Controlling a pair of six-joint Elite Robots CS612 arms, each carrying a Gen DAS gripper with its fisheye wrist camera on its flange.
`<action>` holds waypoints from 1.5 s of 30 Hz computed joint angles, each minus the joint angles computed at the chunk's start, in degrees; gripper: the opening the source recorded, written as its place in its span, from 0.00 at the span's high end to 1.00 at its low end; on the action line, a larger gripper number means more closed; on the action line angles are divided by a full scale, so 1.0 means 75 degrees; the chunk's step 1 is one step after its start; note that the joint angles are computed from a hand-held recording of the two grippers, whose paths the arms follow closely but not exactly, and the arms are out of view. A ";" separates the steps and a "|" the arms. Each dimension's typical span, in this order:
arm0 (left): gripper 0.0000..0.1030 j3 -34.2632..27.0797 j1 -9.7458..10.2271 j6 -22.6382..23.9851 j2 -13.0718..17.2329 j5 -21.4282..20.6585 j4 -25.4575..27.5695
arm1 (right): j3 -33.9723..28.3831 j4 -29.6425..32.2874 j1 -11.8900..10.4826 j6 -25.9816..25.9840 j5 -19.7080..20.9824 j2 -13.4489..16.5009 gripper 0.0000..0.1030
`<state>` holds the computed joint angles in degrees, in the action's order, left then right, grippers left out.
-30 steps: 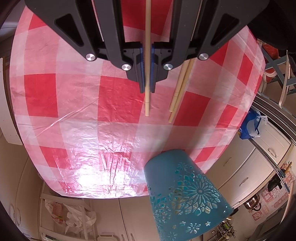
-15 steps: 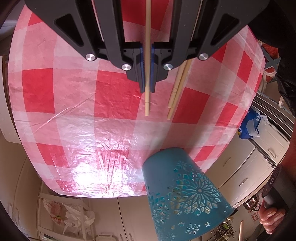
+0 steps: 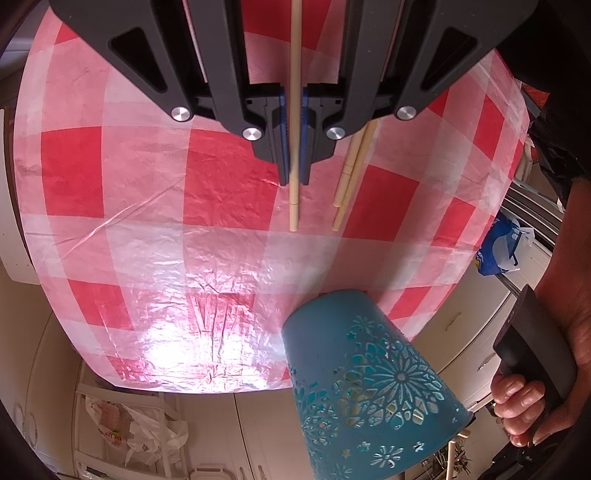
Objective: Organize utensils
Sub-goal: 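Carry the left gripper's stick into the teal cup and release while right holds its stick, then carry the right gripper's stick over the teal cup and open the right gripper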
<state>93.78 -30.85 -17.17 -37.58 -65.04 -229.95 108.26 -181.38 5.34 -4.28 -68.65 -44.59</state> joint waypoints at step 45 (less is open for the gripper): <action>0.58 0.2698 -0.0405 -0.2261 -0.1418 0.0661 0.0178 | 0.0550 -0.3698 -0.0831 0.2916 0.2620 -0.0107 0.94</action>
<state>114.02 -33.89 -34.13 -48.21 -60.08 -228.62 112.38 -209.11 -0.89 17.59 -49.00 -45.39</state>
